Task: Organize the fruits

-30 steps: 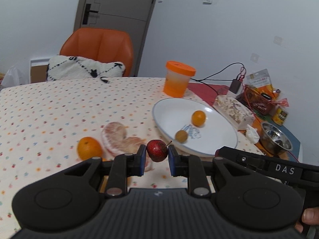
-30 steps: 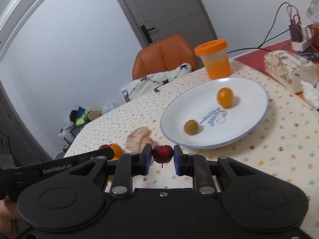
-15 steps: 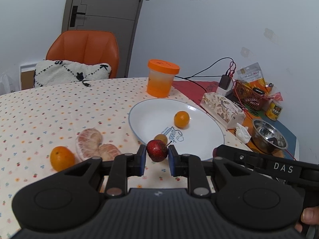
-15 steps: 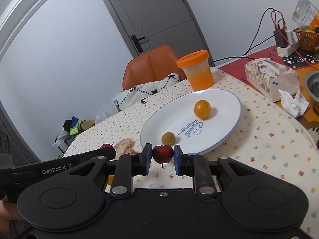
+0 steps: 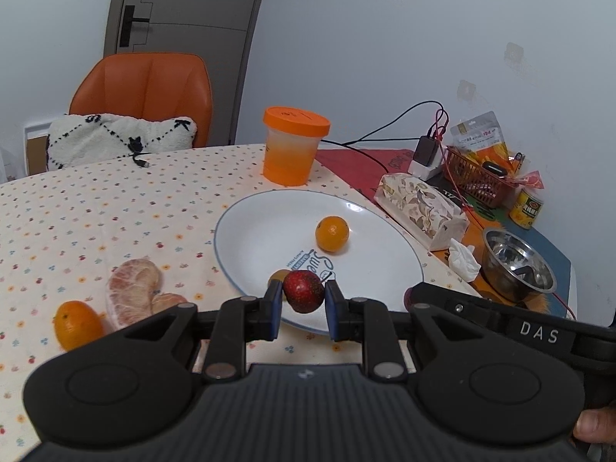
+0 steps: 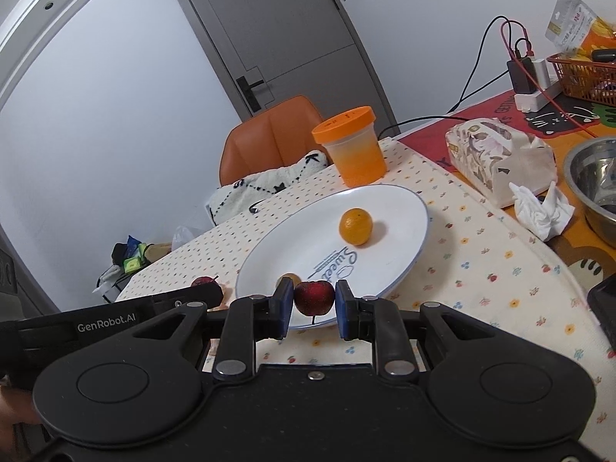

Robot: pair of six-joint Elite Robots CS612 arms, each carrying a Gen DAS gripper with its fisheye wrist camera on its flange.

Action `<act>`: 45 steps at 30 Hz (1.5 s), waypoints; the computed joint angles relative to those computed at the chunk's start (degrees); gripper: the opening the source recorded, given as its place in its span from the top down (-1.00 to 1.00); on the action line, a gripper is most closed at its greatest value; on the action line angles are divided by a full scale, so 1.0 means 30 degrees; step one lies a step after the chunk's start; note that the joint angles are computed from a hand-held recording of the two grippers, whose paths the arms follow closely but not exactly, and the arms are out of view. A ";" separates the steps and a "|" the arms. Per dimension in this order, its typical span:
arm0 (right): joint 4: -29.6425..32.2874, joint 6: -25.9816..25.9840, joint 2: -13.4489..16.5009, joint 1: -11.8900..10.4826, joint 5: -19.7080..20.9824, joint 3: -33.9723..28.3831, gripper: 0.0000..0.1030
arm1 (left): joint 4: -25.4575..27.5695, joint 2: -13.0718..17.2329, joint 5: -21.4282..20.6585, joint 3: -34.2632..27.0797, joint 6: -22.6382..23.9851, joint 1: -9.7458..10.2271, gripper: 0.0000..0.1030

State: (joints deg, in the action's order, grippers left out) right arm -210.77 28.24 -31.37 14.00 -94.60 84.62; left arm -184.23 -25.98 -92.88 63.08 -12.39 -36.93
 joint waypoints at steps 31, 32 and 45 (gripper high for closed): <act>0.0701 0.0198 0.0595 -0.0271 -0.0036 -0.1100 0.55 | 0.0988 0.0004 0.1214 -0.0108 -0.0350 0.0013 -0.58; 0.0718 0.0167 0.0604 -0.0244 -0.0075 -0.1148 0.47 | 0.0951 -0.0067 0.1442 0.0018 -0.0426 0.0009 -0.68; 0.0354 -0.0078 0.0348 0.0196 -0.1347 -0.0698 -0.33 | -0.0434 -0.0889 0.3079 0.1865 -0.0785 0.0117 -0.81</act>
State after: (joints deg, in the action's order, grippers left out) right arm -209.71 28.00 -30.33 14.59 -98.64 82.53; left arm -185.53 -28.65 -83.64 68.68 -14.74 -36.58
